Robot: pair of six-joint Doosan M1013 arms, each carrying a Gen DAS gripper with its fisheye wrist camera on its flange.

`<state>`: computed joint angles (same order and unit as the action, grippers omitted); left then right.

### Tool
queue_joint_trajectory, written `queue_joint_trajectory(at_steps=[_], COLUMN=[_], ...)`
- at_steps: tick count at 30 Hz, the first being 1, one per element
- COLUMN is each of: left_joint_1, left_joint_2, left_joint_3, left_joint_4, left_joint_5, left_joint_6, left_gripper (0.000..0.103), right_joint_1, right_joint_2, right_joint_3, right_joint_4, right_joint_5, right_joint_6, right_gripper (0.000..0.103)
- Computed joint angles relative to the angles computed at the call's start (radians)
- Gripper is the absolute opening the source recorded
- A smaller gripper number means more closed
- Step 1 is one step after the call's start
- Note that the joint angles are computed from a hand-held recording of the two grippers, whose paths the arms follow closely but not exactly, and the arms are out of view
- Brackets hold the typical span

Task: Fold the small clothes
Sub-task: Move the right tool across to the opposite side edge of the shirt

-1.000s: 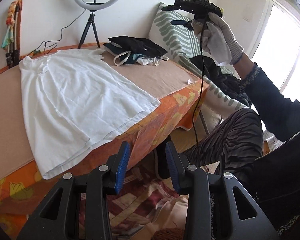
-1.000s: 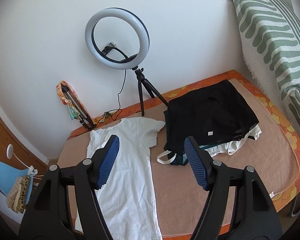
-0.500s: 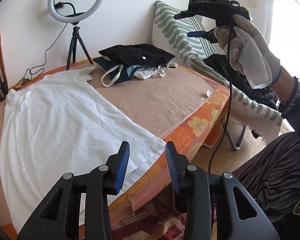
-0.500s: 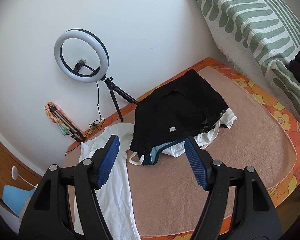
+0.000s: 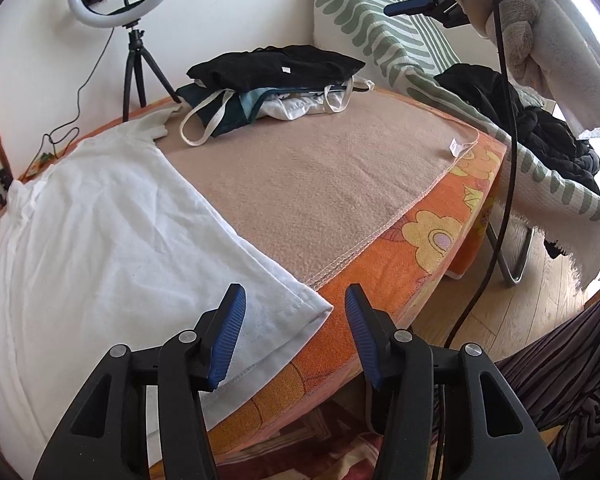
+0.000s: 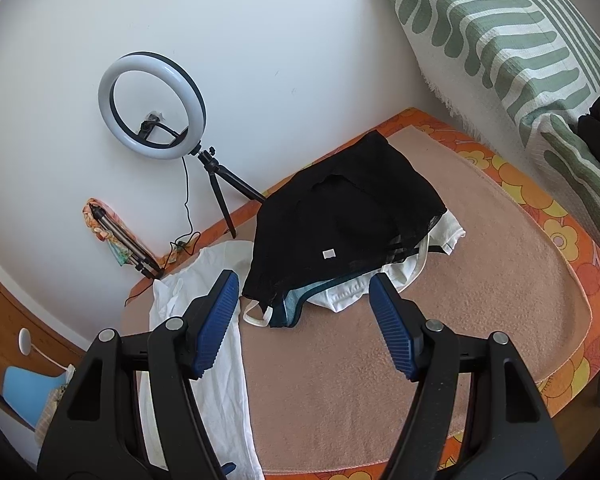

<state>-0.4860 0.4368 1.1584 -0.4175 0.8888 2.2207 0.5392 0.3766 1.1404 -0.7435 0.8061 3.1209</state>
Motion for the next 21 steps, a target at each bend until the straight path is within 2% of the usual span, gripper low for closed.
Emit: queue_joint_trajectory(at_steps=[2,3,4,5,7,8,11,17,21], left_joint_1=[-0.004,-0.005,-0.002,0.002,0.009,0.020,0.052,0.090,0.104], left_joint_2=[0.002,-0.005,-0.008,-0.008,-0.005,0.005,0.038,0.038,0.047], left_joint_3=[0.005,0.021,0.029,0.031,0.026,0.009,-0.048,-0.055,-0.069], left_joint_4=[0.023,0.011,-0.008,-0.032,-0.052,-0.087,-0.170,-0.286,-0.335], left_joint_5=[-0.006,-0.036,-0.046,-0.043,-0.038,-0.007,0.090,0.114,0.142], left_joint_6=[-0.014,0.008,0.030,0.049,0.056,0.056,-0.001,-0.060,-0.089], left_gripper=[0.050,0.049,0.045,0.033,0.017,0.011,0.007,0.006,0.006], right_joint_1=[-0.002,-0.003,-0.003,-0.004,-0.008,-0.009,-0.016,-0.025,-0.039], right_joint_2=[0.005,0.008,0.011,0.014,0.022,0.027,0.048,0.127,0.218], right_joint_3=[-0.008,-0.012,-0.017,-0.021,-0.032,-0.040,-0.071,-0.196,-0.349], right_joint_4=[0.010,0.015,0.019,0.025,0.043,0.052,0.085,0.184,0.294], right_joint_5=[-0.003,-0.005,-0.007,-0.009,-0.014,-0.014,-0.009,0.032,0.080], right_joint_6=[-0.016,-0.023,-0.031,-0.039,-0.062,-0.074,-0.118,-0.312,-0.494], right_gripper=[0.071,0.071,0.071,0.071,0.071,0.071,0.071,0.071,0.071])
